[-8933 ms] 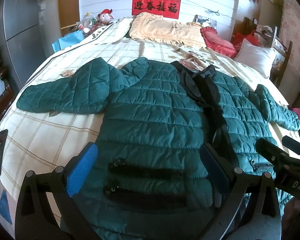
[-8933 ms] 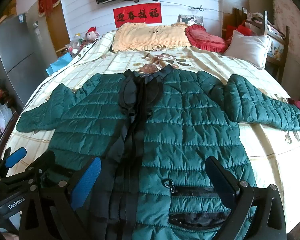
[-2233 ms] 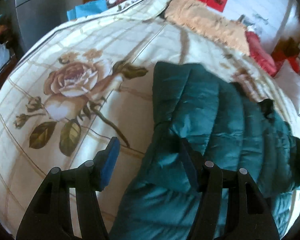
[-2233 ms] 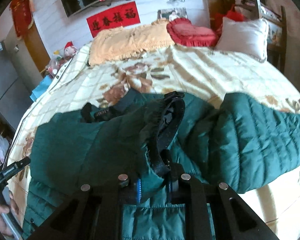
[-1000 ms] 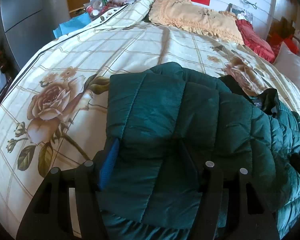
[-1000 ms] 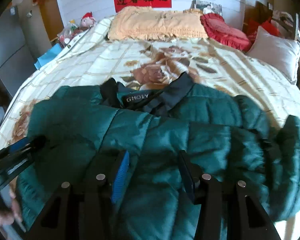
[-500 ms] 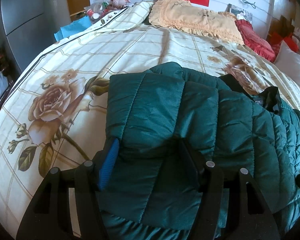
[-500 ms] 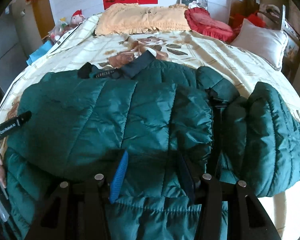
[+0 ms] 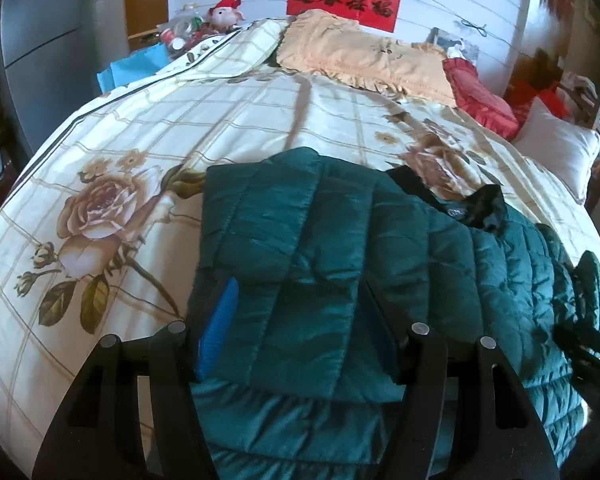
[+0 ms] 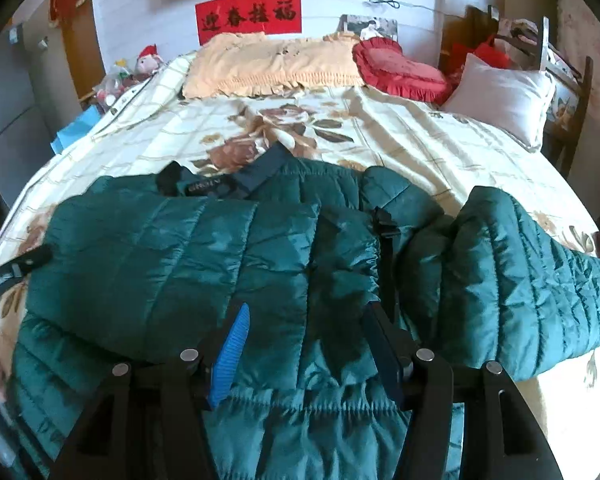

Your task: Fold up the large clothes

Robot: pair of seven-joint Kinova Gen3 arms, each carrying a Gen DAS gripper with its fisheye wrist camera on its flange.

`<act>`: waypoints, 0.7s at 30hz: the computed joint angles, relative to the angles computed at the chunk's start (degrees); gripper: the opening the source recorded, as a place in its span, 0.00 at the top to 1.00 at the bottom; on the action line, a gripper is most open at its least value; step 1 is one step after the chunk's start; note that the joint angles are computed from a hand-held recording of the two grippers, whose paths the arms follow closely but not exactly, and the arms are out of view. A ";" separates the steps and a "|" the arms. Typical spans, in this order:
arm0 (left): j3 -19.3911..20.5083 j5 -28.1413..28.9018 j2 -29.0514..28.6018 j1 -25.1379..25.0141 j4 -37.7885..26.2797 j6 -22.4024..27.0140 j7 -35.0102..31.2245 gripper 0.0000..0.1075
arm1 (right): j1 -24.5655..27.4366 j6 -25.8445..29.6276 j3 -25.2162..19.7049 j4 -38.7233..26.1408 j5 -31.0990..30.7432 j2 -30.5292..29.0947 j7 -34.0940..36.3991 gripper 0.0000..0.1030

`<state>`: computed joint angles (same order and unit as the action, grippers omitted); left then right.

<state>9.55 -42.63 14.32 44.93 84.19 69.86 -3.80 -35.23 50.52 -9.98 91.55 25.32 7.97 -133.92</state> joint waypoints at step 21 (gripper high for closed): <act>-1.42 0.22 2.85 1.58 1.93 -2.42 2.23 0.41 | -0.37 -2.50 0.95 2.90 0.45 -0.11 -2.24 0.45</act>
